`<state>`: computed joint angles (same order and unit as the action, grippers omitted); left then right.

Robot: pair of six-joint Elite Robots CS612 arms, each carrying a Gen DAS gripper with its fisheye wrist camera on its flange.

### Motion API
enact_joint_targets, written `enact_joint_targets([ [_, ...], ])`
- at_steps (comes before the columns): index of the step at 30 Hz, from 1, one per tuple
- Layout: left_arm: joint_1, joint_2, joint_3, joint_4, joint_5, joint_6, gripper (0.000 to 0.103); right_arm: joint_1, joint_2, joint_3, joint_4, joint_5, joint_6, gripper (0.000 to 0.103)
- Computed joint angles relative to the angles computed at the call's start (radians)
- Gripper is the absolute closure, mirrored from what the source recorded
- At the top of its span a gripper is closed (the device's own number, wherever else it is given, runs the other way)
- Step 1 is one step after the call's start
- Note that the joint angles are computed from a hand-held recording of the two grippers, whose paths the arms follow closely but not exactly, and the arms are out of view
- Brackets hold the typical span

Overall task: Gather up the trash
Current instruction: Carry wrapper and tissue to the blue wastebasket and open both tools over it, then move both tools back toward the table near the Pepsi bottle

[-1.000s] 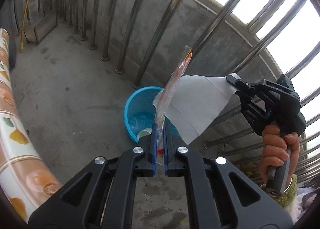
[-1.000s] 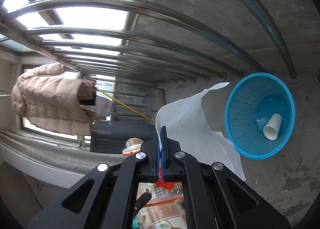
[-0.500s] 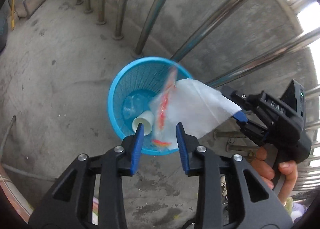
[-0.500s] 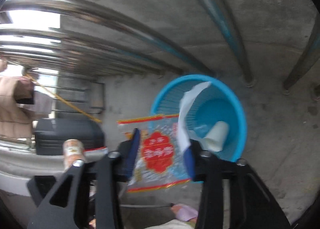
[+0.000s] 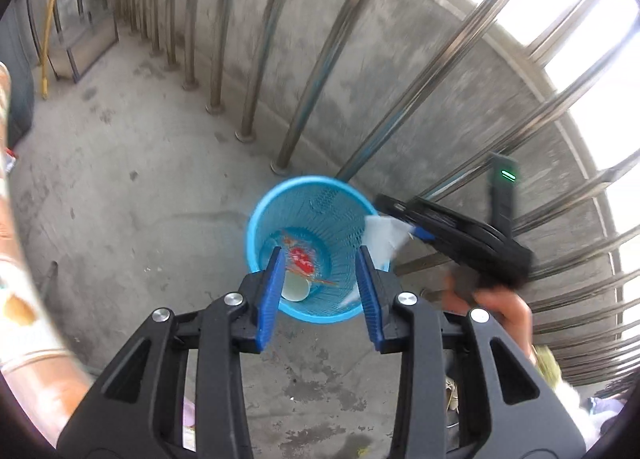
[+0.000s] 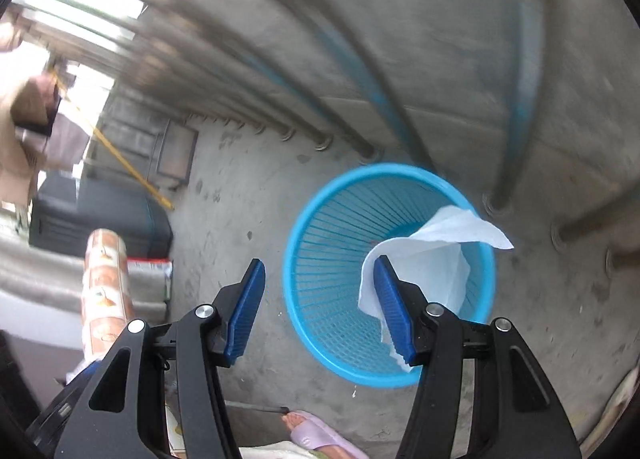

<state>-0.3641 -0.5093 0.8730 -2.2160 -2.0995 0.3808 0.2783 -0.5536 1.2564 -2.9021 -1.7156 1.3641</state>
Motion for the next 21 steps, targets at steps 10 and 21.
enact_joint_targets([
  [10, 0.138, -0.156, 0.200, -0.214, -0.048, 0.080, 0.035, -0.039, 0.128, -0.268, 0.602, 0.361, -0.127, 0.015],
  [21, 0.279, -0.230, 0.374, -0.492, 0.002, -0.103, 0.030, -0.036, 0.059, -0.089, 0.360, 0.396, 0.075, 0.015],
])
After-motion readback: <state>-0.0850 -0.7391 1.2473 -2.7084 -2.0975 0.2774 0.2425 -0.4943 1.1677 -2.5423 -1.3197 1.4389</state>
